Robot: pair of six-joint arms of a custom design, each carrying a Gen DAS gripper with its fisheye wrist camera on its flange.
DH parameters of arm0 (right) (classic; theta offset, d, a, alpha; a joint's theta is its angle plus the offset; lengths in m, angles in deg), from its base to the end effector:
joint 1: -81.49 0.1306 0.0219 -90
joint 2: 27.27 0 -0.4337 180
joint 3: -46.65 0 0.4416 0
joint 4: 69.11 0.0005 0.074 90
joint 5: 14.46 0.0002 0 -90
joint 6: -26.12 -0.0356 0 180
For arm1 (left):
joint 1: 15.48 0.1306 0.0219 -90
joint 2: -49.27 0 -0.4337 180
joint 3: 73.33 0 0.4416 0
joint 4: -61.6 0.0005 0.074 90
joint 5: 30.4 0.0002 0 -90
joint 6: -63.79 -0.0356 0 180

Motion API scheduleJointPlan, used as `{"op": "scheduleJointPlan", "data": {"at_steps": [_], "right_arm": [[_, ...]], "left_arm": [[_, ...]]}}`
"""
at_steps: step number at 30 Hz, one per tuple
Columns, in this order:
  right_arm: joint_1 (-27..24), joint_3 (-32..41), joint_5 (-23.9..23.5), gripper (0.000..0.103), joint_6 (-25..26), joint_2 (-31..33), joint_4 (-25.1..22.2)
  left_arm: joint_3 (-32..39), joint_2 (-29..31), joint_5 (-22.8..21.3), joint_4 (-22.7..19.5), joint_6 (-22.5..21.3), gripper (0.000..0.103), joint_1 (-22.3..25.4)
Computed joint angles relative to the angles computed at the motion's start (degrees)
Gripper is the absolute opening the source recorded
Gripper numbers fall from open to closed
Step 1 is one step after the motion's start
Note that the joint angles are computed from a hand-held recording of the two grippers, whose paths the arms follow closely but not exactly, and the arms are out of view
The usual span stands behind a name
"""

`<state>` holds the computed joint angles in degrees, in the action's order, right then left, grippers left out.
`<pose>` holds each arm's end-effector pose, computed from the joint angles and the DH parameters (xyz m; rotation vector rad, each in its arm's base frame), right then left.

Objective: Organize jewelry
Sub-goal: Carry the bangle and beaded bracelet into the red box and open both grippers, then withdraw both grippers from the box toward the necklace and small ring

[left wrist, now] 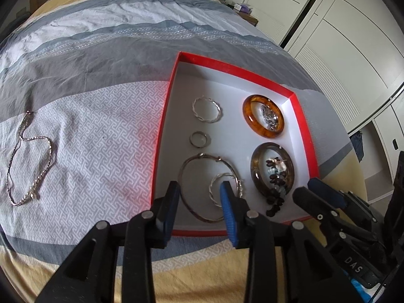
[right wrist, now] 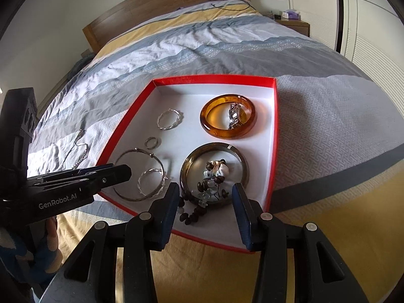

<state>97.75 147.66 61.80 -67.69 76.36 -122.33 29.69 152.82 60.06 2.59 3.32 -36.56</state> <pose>0.5988 0.1829 0.4419 -0.3720 2.5358 0.4410 0.5787 -0.2239 0.4536 -0.1921 2.6395 -0.3176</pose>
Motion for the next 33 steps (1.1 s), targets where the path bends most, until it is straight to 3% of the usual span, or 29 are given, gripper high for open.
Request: {"op": "scheduleJointPlan", "data": {"at_steps": [12,21,33], "right_arm": [[-0.7,-3.2,-0.1,0.045,-2.5,-6.1,-0.7],[0.2,-5.8,0.0,0.047,-4.0,-12.7,-1.2],[4.1,-10.2,1.3,0.05,-6.2,-23.6,-1.6]], "left_arm": [[-1.9,-5.0,-2.9,-1.5,-0.2,0.036,-1.4],[-6.2,-14.0,-9.7,-1.8,0.8,0.036,-4.0],[-12.8,-29.7,-21.6,-7.1,3.7,0.036,-7.2]]}}
